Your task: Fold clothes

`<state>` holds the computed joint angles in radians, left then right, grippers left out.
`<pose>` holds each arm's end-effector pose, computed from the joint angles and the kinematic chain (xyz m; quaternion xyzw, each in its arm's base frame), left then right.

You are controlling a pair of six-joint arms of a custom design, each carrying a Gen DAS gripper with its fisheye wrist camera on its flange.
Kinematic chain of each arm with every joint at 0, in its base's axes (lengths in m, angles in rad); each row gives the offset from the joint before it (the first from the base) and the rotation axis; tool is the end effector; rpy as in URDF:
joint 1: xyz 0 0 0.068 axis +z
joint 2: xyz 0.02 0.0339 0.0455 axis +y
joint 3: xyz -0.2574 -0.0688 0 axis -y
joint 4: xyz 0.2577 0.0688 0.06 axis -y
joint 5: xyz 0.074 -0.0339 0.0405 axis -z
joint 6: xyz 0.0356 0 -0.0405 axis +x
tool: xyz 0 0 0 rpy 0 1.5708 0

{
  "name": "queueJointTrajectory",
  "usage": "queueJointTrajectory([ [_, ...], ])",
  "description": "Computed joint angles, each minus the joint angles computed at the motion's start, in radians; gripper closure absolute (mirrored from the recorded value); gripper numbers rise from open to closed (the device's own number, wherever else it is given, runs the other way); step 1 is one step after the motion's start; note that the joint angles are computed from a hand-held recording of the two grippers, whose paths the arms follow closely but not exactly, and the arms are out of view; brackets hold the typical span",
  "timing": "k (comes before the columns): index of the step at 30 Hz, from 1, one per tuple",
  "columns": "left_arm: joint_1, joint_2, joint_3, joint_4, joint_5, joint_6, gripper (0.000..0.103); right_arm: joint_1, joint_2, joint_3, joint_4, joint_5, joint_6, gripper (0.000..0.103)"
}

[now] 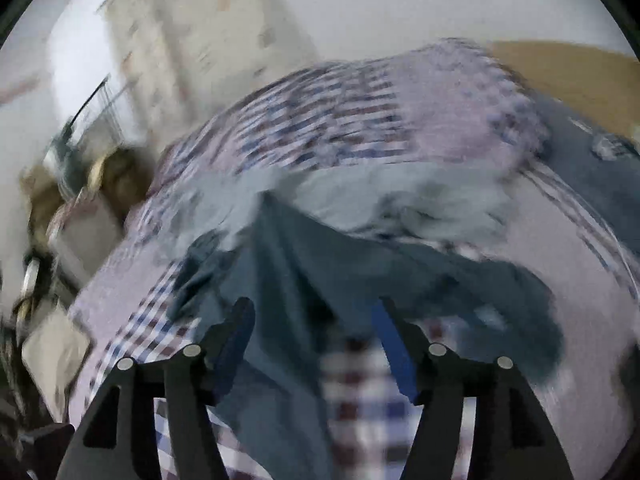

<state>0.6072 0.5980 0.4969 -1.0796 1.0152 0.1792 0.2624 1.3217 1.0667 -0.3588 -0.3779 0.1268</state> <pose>0.1035 0.0351 0.2063 -0.0900 0.8578 -0.3756 0.3392 0.2946 0.0927 0.2943 -0.1454 0.8640 0.2510 0.4115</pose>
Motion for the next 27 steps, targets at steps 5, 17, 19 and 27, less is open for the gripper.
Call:
queueJointTrajectory([
  [5,-0.421,-0.174,-0.094,0.384,-0.260,-0.467,0.031,-0.173,-0.073,-0.190,0.138,-0.063,0.095,0.036],
  [17,-0.884,0.132,-0.085,0.761,-0.729,-0.640,0.032,-0.205,0.057,-0.175,0.185,-0.142,0.204,0.036],
  [19,-0.904,0.145,-0.075,0.783,-0.764,-0.648,0.033,-0.194,0.048,-0.187,0.198,-0.125,0.205,0.036],
  [27,-0.929,0.225,-0.054,0.751,-0.814,-0.685,0.043,-0.222,0.050,-0.187,0.192,-0.123,0.214,0.036],
])
